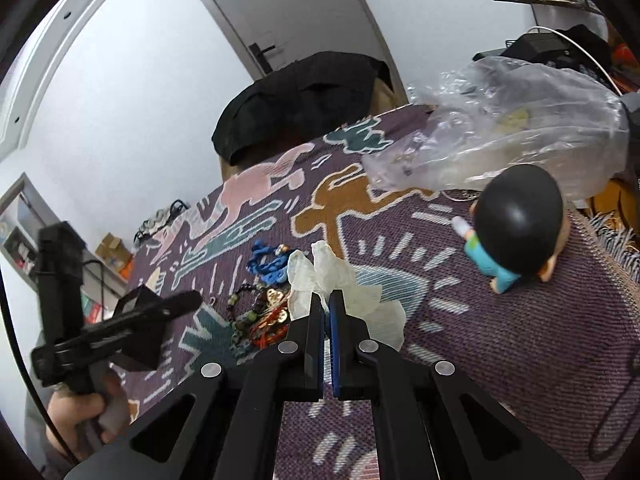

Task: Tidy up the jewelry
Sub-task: 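Grasp the white cloth from the jewelry pile with right gripper, then carry the white cloth to the black box and drop it over the bracelet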

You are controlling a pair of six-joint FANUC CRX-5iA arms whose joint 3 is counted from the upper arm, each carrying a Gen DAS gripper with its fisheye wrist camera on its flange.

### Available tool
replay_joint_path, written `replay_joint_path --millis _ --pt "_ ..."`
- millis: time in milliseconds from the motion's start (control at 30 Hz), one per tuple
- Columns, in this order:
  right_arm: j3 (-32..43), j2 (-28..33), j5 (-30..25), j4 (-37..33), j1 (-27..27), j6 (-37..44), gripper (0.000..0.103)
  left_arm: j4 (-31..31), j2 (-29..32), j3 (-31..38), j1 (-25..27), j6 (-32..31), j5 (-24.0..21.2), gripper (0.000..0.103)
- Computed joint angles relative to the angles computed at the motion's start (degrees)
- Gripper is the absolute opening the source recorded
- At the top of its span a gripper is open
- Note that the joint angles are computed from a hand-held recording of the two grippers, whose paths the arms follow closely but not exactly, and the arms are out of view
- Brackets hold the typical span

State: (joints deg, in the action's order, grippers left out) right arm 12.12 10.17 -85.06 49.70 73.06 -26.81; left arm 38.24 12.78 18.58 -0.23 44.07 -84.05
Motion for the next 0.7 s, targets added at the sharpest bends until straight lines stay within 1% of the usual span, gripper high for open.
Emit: replay_joint_path --millis 67,167,233,367,433,467,500,533,600,633,667,700 --pt "-0.5 -0.4 -0.2 0.3 0.2 -0.6 0.004 -1.3 0.3 0.2 -0.9 1.2 0.3 0.021" --pt "-1.5 -0.9 -0.4 0.8 0.7 -1.3 0.004 -3.0 0.3 0.2 -1.8 1.9 1.4 0.020" --pt "-2.1 -1.3 -0.4 1.2 1.0 -1.9 0.004 -4.7 0.2 0.2 -2.5 2.7 2.9 0.020" --pt "-2.7 -1.6 -0.8 1.5 1.3 -2.3 0.004 -8.2 0.5 1.2 -3.8 4.1 3.8 0.020" --pt "-2.9 -1.7 -1.0 1.6 1.5 -2.5 0.004 -10.0 0.2 1.0 -4.3 4.2 5.2 0.020" --pt "-3.1 -1.8 -0.9 1.6 1.5 -2.7 0.004 -10.8 0.5 1.2 -4.5 4.4 5.0 0.020" --pt "-3.3 -1.9 -0.9 1.7 1.6 -2.8 0.004 -10.5 0.1 0.4 -4.5 3.6 6.0 0.020" --pt "-3.4 -2.0 -0.9 1.6 1.6 -2.9 0.004 -11.2 0.0 0.7 -4.7 3.6 6.1 0.020" --pt "-3.5 -2.1 -0.7 1.7 1.6 -2.9 0.004 -11.9 0.3 1.2 -4.9 4.0 6.1 0.016" --pt "-3.6 -2.1 -0.7 1.7 1.6 -3.0 0.004 -12.3 0.2 1.2 -5.0 4.1 6.2 0.011" --pt "-3.7 -2.1 -0.6 1.7 1.6 -3.1 0.004 -12.8 0.2 1.4 -5.1 4.1 6.4 0.008" --pt "-3.8 -2.2 -0.3 1.8 1.6 -3.2 0.004 -12.4 0.3 1.4 -5.0 3.9 6.2 0.008"
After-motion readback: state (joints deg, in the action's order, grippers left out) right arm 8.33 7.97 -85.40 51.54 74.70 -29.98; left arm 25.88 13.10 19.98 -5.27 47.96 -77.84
